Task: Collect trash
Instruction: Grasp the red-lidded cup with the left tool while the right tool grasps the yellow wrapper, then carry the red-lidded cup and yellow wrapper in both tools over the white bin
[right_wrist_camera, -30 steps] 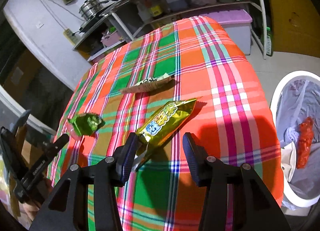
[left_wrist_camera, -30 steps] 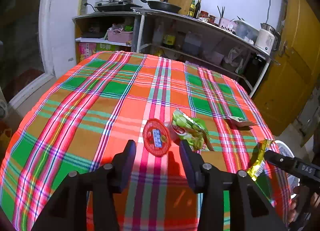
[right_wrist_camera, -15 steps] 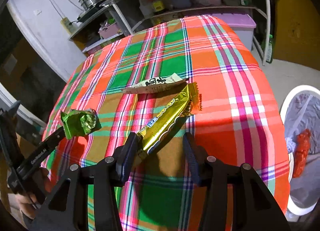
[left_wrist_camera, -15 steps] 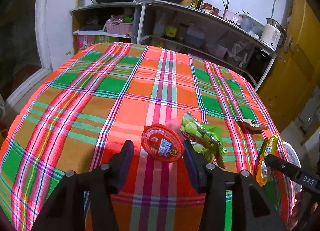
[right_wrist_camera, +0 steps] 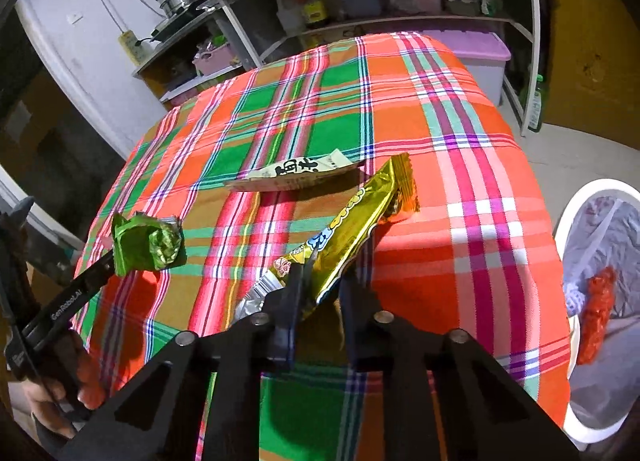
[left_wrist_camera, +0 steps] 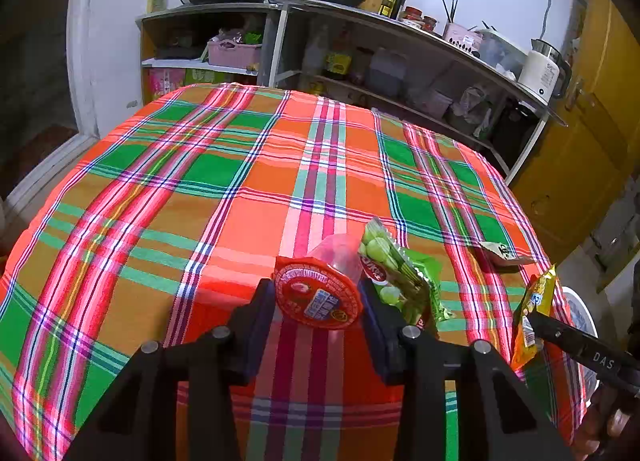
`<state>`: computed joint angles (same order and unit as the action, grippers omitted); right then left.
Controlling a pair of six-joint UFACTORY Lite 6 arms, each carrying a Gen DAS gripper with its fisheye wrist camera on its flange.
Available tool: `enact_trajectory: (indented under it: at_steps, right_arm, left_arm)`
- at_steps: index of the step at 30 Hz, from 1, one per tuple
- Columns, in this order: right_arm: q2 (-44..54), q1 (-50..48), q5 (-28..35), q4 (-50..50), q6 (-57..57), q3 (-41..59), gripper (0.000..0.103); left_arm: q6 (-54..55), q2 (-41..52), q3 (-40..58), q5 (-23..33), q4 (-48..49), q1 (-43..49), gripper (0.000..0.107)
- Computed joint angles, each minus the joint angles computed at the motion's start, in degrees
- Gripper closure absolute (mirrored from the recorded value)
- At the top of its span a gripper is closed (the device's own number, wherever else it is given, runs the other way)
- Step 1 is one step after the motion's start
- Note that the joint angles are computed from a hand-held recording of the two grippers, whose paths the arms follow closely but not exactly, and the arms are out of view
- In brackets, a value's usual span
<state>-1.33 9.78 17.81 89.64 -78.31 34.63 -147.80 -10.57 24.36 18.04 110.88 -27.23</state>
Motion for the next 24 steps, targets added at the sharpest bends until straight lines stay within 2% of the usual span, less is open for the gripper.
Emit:
enact_trajectory:
  at_steps: [4,11,17,24]
  right_arm:
    - [0.0,-1.3,1.3,0.6,-1.6,-0.4,0.093]
    - [-1.9,-4.3,5.4,-0.9,-2.5,-2.6,0.096]
    - [-9.1,-7.7,8.8,-5.0,-1.4,-7.8,0.096]
    - [-19.7,-13.7,13.3,-13.6,3.4,-12.7,0.097]
  left_arm:
    - [2.9,-0.5,0.1,1.6,-3.5,-1.7,0.065]
    - [9.6,-5.4,-1.9,5.0,-13.2,-6.8,0.065]
    - [17.2,-11.1,-3.1,11.7,-26.0,-17.3,0.065]
    - [18.9,-13.6,-1.6,21.6,-35.0,-31.9,0.065]
